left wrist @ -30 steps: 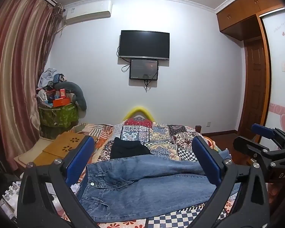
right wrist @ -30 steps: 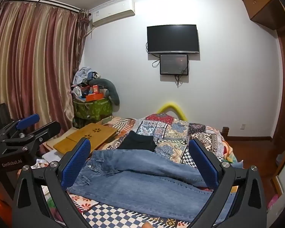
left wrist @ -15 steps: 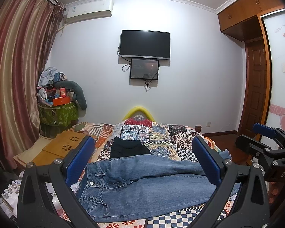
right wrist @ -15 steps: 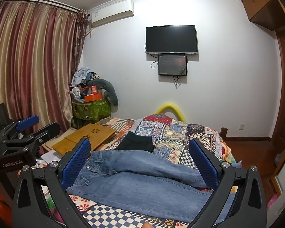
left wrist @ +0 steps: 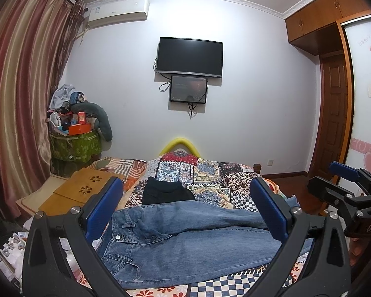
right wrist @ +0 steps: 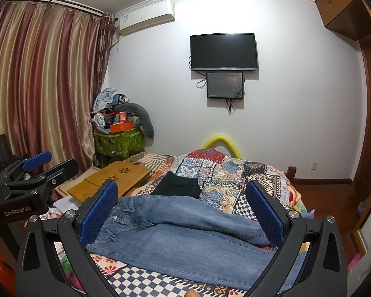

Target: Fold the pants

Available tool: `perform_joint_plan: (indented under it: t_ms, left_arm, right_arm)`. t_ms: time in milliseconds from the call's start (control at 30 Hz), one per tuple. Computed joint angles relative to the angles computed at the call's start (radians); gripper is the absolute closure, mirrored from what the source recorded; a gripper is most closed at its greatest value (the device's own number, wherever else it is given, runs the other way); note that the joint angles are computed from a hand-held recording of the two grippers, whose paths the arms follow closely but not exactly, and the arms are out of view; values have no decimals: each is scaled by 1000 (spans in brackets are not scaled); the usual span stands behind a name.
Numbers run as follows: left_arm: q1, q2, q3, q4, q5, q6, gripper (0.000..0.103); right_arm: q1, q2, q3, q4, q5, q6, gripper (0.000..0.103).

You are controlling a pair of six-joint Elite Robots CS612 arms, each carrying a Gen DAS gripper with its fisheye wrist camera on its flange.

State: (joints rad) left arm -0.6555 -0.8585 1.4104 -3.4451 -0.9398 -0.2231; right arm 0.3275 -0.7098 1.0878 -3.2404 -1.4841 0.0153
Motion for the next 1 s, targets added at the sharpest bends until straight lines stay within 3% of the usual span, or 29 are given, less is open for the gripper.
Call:
perform_joint_plan:
  t_ms: [1000]
  left_arm:
    - [2,-2,1,4,-15,-21,0]
  right_arm:
    - [0,-2,2,-4,5,-4,0]
